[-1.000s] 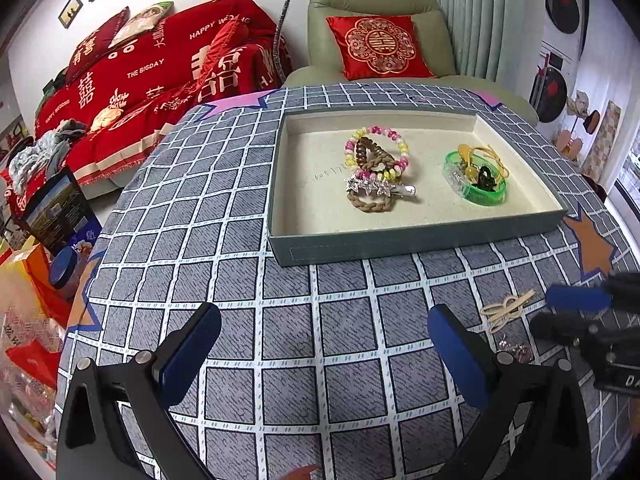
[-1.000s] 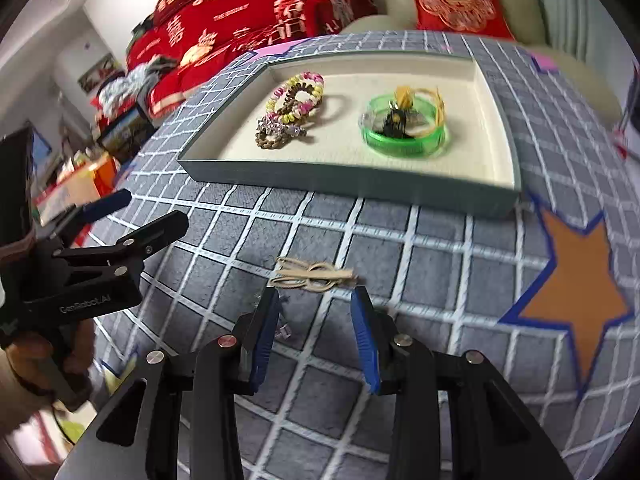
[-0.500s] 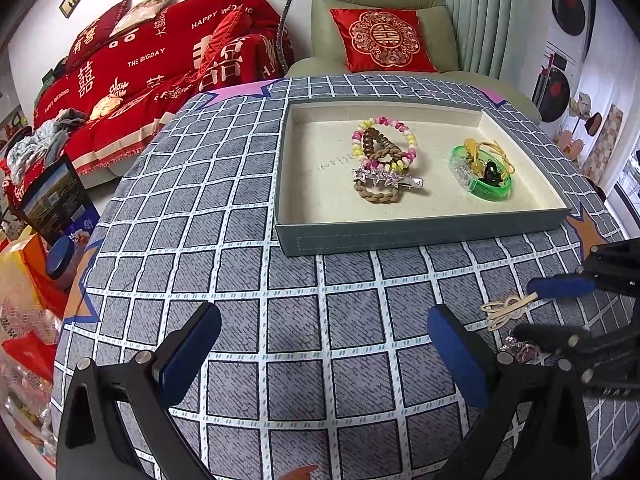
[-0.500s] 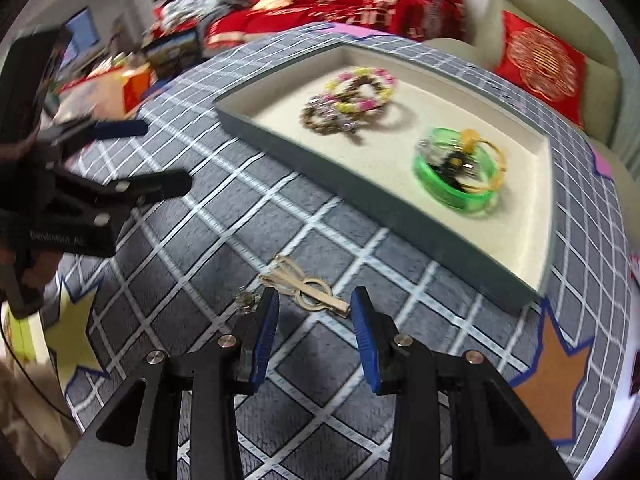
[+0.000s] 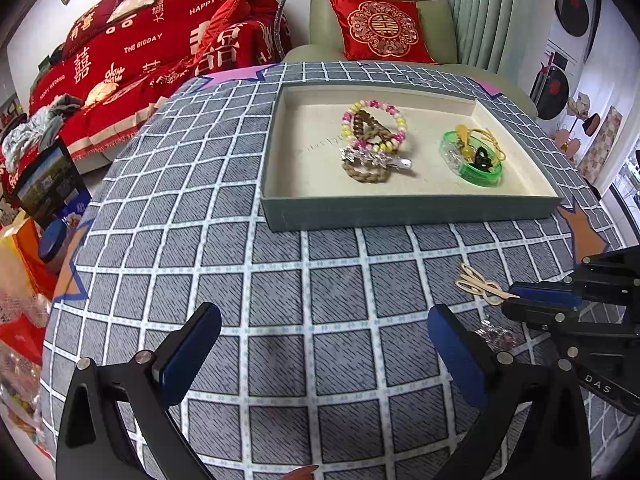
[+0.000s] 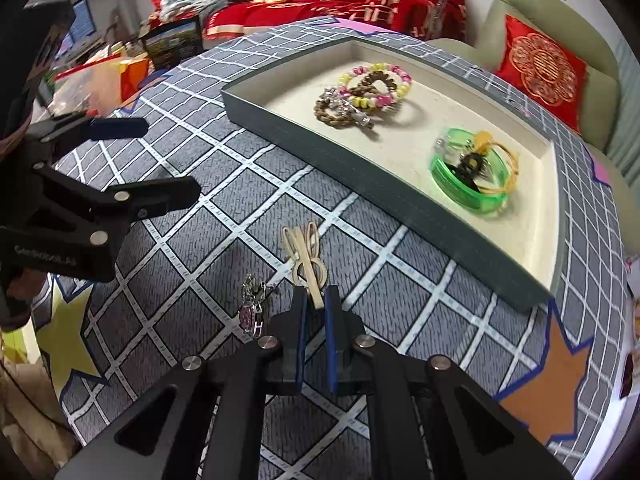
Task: Organize jewelry
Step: 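Grasp the small pendant with the left tool while the right tool grasps the gold hairpins, then carry the pendant into the tray with the left tool while the right tool drops the hairpins there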
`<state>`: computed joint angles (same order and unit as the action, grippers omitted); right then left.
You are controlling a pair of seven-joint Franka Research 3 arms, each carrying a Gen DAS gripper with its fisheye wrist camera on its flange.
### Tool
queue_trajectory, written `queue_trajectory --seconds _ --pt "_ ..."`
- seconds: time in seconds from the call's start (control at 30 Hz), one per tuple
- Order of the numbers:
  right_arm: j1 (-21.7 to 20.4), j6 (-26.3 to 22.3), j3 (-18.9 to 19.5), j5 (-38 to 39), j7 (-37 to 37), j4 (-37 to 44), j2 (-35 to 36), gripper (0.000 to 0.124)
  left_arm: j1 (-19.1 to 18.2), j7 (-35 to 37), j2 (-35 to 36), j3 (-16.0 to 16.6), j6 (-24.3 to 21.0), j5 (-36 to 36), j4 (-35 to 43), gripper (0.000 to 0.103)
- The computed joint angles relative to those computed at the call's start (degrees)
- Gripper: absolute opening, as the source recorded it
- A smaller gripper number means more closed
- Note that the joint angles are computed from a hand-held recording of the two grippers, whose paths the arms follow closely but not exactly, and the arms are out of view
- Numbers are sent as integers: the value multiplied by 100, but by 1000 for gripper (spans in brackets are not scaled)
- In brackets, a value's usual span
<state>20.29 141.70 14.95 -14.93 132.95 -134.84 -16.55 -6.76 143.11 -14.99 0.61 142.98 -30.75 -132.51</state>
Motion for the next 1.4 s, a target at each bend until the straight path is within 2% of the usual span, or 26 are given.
queue_trajectory --seconds 0.27,0.37,0.5,0.73,0.8,0.83,0.9,1.03,1.13,1.2,1.23,1.27,1.4 --pt "-158 -98 161 -26 932 -324 -398 8 -27 -216 -213 39 -730 -97 -9 103" --pt "-229 -165 206 -58 1246 -452 -566 9 -77 -177 -353 -27 -686 -60 -154 103" --pt "-258 -136 217 -12 1423 -616 -752 9 -222 -112 -475 -55 -940 -9 -251 103" --pt "-315 22 234 193 1565 -927 -1075 8 -400 -326 -567 -195 -704 258 -488 100" --pt "-342 83 251 250 1589 -990 -1132 8 -434 -389 -560 -202 -628 328 -524 89" --pt "-355 120 255 278 1597 -1020 -1155 8 -454 -376 -596 -224 -471 379 -594 89" --pt "-386 177 280 313 1613 -1054 -1177 8 -504 -384 -632 -215 -363 457 -651 81" --pt "-434 204 332 325 1628 -1056 -1175 8 -608 -326 -649 -126 -360 501 -660 72" --pt "-452 200 356 331 1652 -1043 -1168 8 -657 -265 -686 -93 -381 491 -674 55" --pt "-454 196 356 331 1650 -1044 -1169 8 -681 -225 -711 -70 -420 475 -674 33" --pt "-454 190 358 335 1652 -1039 -1167 8 -685 -221 -722 -63 -441 470 -674 28" --pt "-454 182 360 337 1654 -1032 -1164 8 -697 -199 -727 -42 -464 437 -670 25" --pt "-457 173 366 327 1670 -1029 -1160 8 -694 -87 -658 93 -776 171 -538 25"
